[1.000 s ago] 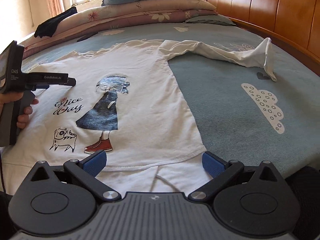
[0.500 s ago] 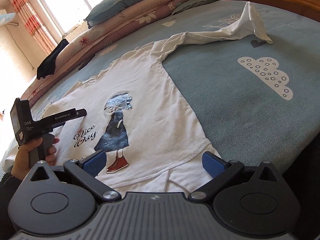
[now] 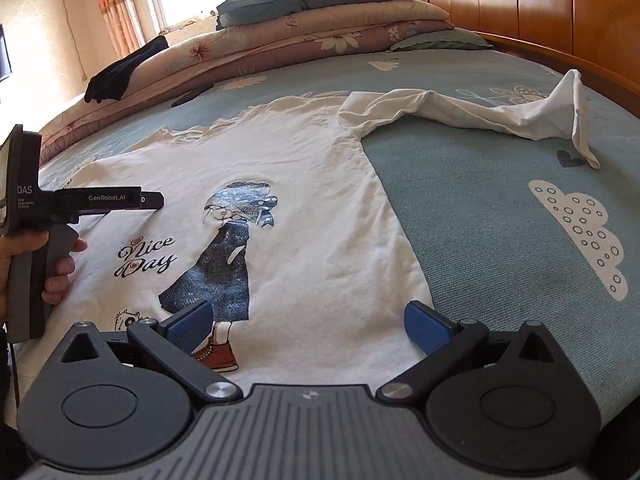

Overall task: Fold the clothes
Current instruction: 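Reach the right gripper to the outstretched sleeve cuff and grasp it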

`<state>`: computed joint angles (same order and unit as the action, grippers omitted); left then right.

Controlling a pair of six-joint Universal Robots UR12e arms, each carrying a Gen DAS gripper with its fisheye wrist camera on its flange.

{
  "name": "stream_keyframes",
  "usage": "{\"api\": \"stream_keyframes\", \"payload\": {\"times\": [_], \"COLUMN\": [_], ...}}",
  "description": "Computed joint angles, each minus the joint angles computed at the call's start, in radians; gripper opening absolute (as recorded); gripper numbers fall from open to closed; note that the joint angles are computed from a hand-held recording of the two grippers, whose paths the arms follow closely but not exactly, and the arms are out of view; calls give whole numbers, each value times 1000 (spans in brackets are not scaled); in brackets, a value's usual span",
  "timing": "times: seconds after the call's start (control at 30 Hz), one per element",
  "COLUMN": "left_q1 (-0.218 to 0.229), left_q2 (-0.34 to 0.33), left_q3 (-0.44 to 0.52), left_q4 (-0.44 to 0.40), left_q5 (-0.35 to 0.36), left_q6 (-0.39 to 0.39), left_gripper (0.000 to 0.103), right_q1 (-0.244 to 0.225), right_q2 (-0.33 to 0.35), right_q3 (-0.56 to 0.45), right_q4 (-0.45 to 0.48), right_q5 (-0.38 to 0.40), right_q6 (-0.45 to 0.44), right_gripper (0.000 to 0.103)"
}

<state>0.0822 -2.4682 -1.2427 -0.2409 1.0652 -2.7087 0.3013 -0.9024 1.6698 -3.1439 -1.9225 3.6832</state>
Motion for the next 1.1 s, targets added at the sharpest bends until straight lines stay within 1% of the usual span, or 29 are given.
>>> {"api": "stream_keyframes", "payload": {"times": [0.07,0.17,0.2,0.37,0.4,0.47,0.57,0.63,0.8,0.83,0.93,0.97,1.03,1.1], "left_q1": [-1,1,1,0,0,0,-1,-1,-2,-3,-4,-3,-4,-4], "left_q2": [0,-1,-1,-1,-2,-2,-2,-2,-2,-2,-2,-1,2,12], "left_q3": [0,1,2,2,3,3,3,3,3,3,2,1,-2,-6], "left_q4": [1,-1,-2,-2,-2,-2,-2,-3,-3,-3,0,1,5,-16], "left_q5": [3,-2,-2,1,0,0,3,3,10,13,15,14,17,13], "left_q6": [2,-1,-1,1,1,1,2,3,7,9,11,11,14,10], "left_gripper": [103,102,102,103,103,102,103,102,103,102,103,103,102,102], "right_q1": [15,29,30,23,22,26,22,10,-20,-25,-43,-49,-66,-89], "right_q2": [7,17,17,1,-3,-3,-10,-22,-51,-53,-51,-48,-45,-40], "right_q3": [-13,-32,-34,-34,-32,-26,-19,-5,47,53,62,63,57,49], "right_q4": [33,69,77,120,117,74,38,28,-1,-2,-8,-13,11,23], "right_q5": [-40,-92,-96,-70,-72,-133,-249,-289,-362,-368,-421,-438,-455,-453], "right_q6": [-61,-84,-80,-77,-77,-85,-103,-96,-30,-28,-40,-49,-58,-90], "right_gripper": [103,103,103,103,103,101,101,101,101,101,101,99,92,84]}}
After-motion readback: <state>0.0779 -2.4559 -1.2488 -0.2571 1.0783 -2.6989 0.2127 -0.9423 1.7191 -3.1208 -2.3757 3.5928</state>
